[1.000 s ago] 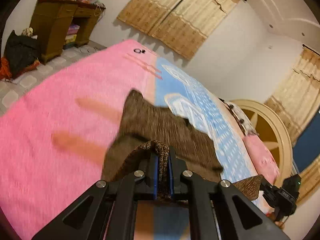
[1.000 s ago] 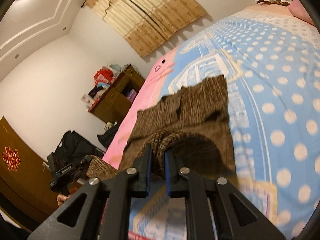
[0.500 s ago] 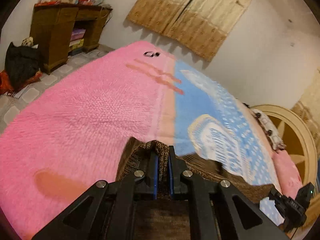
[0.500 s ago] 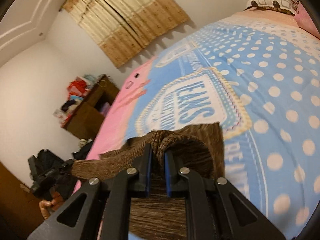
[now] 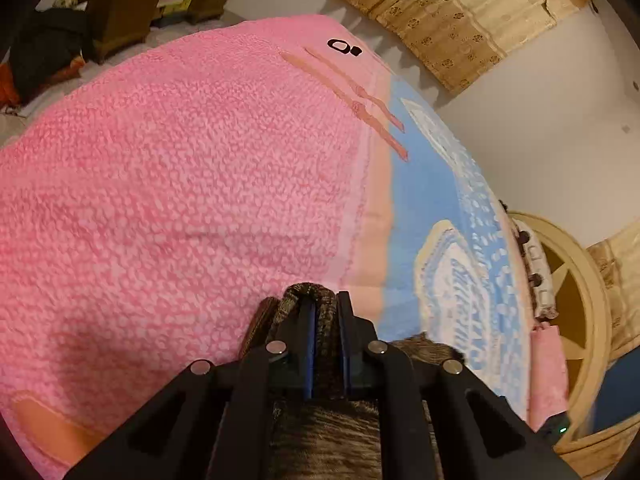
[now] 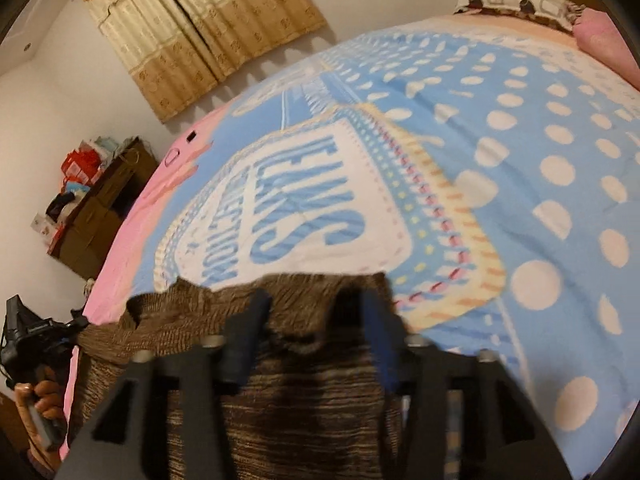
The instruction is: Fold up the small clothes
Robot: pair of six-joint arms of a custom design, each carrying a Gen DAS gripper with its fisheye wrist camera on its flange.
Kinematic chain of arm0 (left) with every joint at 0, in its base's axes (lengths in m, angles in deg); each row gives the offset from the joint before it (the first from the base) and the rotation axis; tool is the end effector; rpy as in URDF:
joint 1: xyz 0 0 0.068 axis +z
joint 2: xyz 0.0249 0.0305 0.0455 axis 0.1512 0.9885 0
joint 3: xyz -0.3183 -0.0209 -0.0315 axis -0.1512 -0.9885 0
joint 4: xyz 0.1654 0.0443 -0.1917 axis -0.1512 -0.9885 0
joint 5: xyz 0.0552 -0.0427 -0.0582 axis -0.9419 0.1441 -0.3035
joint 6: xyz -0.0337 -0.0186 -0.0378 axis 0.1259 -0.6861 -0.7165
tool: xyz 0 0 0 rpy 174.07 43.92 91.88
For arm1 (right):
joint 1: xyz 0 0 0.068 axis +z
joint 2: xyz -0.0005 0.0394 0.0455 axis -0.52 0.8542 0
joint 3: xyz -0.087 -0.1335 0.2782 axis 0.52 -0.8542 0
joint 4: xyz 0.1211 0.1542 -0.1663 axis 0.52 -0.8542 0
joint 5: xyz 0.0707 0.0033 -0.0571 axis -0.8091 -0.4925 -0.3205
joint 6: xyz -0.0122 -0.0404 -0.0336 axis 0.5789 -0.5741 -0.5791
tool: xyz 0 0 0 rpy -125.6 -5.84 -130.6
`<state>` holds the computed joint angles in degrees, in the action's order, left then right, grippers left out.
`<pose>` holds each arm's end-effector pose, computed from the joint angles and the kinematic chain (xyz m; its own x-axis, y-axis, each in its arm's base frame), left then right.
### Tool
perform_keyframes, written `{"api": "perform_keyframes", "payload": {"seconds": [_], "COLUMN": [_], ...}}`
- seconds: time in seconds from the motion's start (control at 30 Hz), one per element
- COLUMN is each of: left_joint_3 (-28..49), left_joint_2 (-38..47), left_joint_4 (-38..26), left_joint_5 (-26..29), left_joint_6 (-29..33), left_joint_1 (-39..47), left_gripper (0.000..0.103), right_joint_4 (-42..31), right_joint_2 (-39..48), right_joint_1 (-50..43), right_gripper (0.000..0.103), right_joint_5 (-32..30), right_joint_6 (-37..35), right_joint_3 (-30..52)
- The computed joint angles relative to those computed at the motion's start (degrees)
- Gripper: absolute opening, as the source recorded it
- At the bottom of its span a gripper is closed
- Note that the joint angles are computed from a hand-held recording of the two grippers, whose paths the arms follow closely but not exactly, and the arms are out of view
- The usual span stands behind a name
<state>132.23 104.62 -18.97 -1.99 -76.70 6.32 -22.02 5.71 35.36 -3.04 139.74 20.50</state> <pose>0.3397 -0.0366 0.2346 -0.9247 -0.0476 -0.3776 0.2111 0.7615 -0.6128 0.0818 0.1216 0.1954 -0.3800 0.6732 -0.6343 0.5451 0.7170 0.4345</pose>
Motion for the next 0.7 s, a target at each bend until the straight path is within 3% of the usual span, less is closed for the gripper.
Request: {"api": "perform_keyframes", "payload": {"seconds": [0.07,0.1,0.13,0.17,0.2,0.27,0.4,0.47,0.53,0.6,0.7], "left_joint_3": [-1.2,-1.4,-1.1,-0.1,-0.4,-5.0,-16.6,-23.2,-27.6,-31.4,-36.1], "left_joint_2": [-3.5,-4.6,-4.8,-4.7,-5.2,-9.7,-21.1,-26.4,-28.7,-30.0,-32.7], "left_joint_4": [1.7,2.4,1.8,-0.2,-0.3,2.4,4.8,6.9,8.0,9.7,15.7], "left_joint_5": [-1.6,-3.2,-4.0,-4.4,-4.6,-5.3,-8.0,-9.5,-12.5,-13.8,-18.3], "left_joint_6": [-0.6,-0.7,-0.4,0.2,-0.3,0.0,8.1,10.6,11.6,12.1,13.3], "left_joint_1": [1.5,1.7,1.7,2.3,3.0,4.6,5.8,3.1,0.7,-1.0,-3.3], "left_gripper": [0.010,0.020,0.045,0.055,0.058,0.058,0.058,0.058,0.058,0.058,0.058], "right_joint_4": [-9.2,-15.9,-22.6,-25.7,-27.2,-22.9,-0.9,10.1,16.0,19.8,18.6], "right_joint_2": [1.1,3.1,5.6,7.3,8.5,8.7,10.3,13.4,17.8,20.2,20.3], "right_joint_1": [5.0,8.2,11.2,12.6,13.6,13.5,10.0,6.7,1.8,-2.3,-7.9], "right_gripper": [0.059,0.059,0.059,0.059,0.059,0.059,0.057,0.040,0.031,0.031,0.032], "right_joint_5": [3.0,4.6,5.5,5.8,5.8,5.8,0.5,-5.6,-12.3,-15.8,-17.2], "right_joint_6": [9.8,16.2,21.9,23.6,23.0,14.8,-13.1,-23.8,-29.7,-32.7,-37.4], "right_joint_3": [2.4,4.7,7.5,9.4,11.2,13.1,14.0,13.6,14.1,13.8,16.2]}}
